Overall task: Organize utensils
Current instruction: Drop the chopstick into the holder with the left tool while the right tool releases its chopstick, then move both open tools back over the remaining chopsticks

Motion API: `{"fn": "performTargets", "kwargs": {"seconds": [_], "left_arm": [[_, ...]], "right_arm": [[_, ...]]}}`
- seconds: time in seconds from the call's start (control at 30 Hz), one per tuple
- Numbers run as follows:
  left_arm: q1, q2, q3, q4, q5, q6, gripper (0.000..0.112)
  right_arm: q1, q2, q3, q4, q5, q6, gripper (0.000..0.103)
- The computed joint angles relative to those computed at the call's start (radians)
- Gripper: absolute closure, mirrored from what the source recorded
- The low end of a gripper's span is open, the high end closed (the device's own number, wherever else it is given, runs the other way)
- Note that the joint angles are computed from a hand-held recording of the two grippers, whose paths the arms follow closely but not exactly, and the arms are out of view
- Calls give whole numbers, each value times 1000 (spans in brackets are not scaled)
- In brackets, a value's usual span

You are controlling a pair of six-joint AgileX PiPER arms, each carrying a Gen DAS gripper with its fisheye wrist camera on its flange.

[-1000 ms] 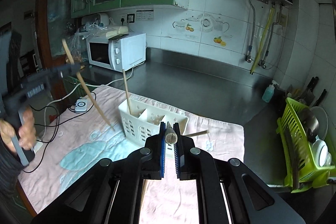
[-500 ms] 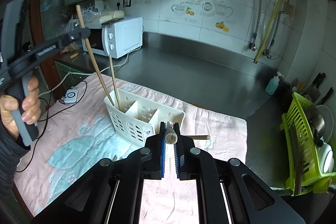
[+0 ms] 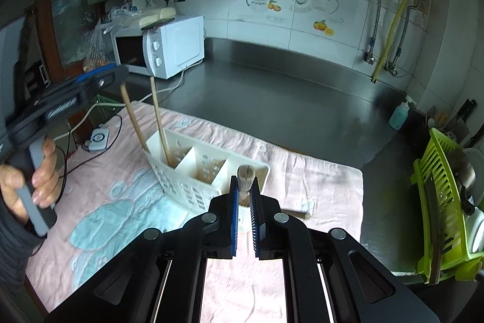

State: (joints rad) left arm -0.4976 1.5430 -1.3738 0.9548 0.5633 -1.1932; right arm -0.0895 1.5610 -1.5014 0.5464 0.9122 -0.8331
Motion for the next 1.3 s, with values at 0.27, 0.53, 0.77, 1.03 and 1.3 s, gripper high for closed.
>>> {"fn": "performTargets", "kwargs": {"seconds": [0.27,0.53,0.77,1.03,1.3], "left_arm": [[-90,-96,113,106,84,-96,44],[-254,-242,284,188,245,-233,29],[-435,-338,431,216,410,-373,23],[-615,-387,582,215,561,-561,19],[-711,-373,696,169,582,-695,19]], "right_arm": [[-48,-82,72,80,-21,-46,82],[-165,-271,295,217,8,-223,82],[-268,-456,616,301,19,-455,82],[-387,-524,897,351,25,-663,82],[-474,-472,1048,376,2,-804,87]]}}
